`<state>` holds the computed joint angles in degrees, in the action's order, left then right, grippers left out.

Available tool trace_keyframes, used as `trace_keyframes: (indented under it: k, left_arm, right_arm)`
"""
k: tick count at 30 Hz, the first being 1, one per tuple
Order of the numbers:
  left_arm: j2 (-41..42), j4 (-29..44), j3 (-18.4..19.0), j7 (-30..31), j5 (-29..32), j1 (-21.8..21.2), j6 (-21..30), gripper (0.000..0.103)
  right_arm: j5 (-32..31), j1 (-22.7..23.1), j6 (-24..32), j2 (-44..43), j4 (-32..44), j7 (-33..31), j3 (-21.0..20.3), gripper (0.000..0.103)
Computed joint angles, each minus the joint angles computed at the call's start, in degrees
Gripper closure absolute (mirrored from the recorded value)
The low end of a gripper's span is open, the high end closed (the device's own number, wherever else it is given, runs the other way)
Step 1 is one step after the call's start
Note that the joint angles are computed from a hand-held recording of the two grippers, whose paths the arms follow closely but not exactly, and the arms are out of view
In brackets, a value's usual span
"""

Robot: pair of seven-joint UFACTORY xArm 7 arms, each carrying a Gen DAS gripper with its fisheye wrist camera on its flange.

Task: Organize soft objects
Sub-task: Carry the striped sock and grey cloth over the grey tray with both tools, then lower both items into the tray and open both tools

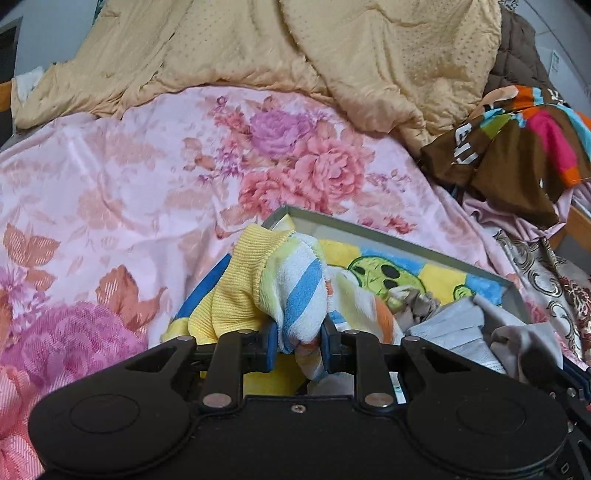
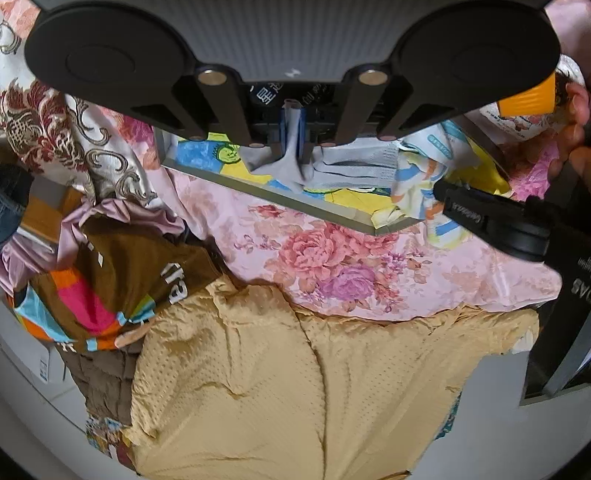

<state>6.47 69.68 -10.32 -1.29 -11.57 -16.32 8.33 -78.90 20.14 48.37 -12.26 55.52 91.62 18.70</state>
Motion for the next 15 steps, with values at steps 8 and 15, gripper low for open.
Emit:
trace_keyframes:
  k: [8, 15]
  left_arm:
    - [-0.23, -0.09, 2.43, -7.69, 9.46, -1.95, 1.65, 0.077]
    - [-1.02, -0.08, 3.21, -13.57, 15.69, -2.44, 3.51, 0.073]
  right_arm:
    - [4.39, -0.25, 1.54, 0.23, 0.82, -1.76, -0.43, 0.088]
    - [5.80, -0.83, 1.60, -0.63, 0.37, -1.65, -0.42, 0.072]
